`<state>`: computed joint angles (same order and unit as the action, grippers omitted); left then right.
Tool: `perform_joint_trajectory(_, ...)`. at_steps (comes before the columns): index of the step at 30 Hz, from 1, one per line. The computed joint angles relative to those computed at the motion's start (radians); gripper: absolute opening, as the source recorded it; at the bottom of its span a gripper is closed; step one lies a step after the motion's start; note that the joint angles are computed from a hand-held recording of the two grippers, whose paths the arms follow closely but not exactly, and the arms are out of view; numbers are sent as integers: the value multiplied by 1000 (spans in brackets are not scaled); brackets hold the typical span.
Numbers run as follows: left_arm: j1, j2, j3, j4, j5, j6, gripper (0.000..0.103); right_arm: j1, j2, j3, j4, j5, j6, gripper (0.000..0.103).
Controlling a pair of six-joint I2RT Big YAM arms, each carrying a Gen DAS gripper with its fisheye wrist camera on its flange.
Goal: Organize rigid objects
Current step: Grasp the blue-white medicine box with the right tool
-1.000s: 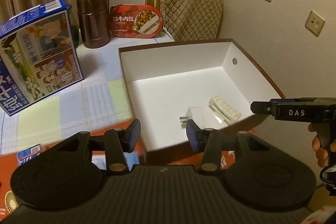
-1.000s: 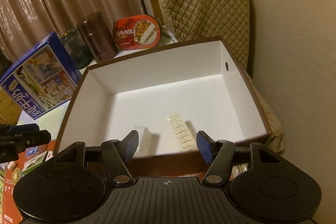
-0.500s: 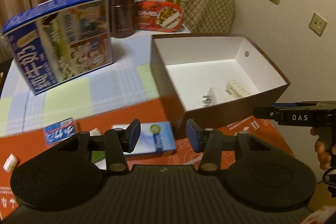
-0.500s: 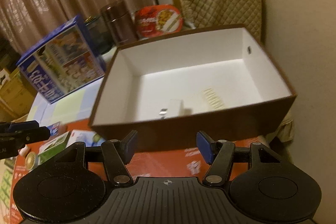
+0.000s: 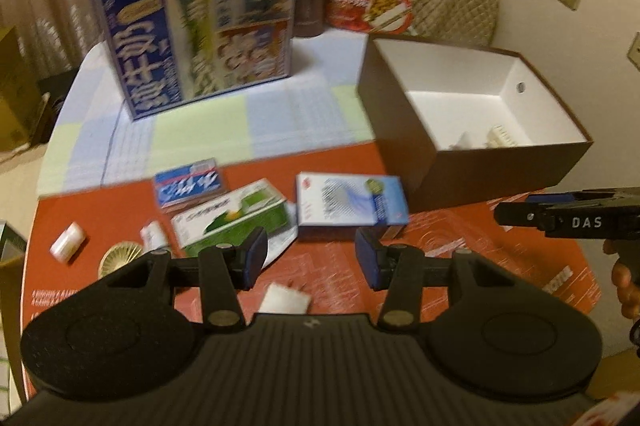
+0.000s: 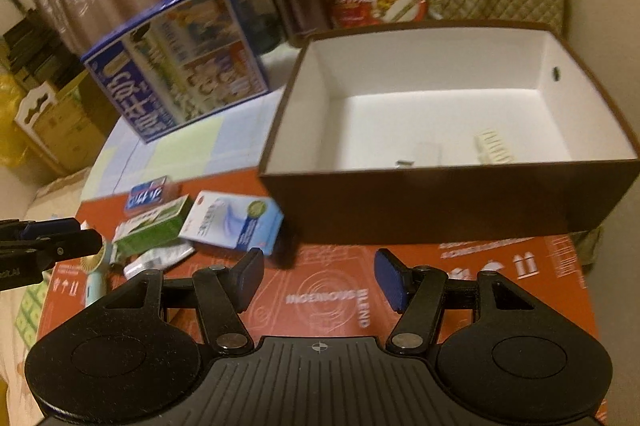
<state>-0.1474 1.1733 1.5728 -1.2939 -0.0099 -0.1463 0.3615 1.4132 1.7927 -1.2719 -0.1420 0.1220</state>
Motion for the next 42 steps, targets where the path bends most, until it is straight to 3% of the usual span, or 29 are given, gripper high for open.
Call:
perform_joint_trajectory(9,80,-57,-75,-23,-18,-14,44,56,20,-19,-15,-18,-12,58)
perform_joint_trajectory(17,135,-78,-113,1,-49,-17,44,108,38,-32,40,-17,-38,58)
perform_joint_trajectory(25,200,-80,-137,17,-72,-19,44,141,136,70,57,-2,-149,58)
perform_joint_trajectory(28,220,-75,-142,22,-81,-20,44,155,180,115,66,42,-190,57)
perform_joint_trajectory(37,260,-55,-149,35,-80,-19,44,179,379,357,-46,120,-266,16)
perform_joint_trajectory(42,276,-43,-152,32,-70,-15,44,184,485,478,-115,164,-258,7)
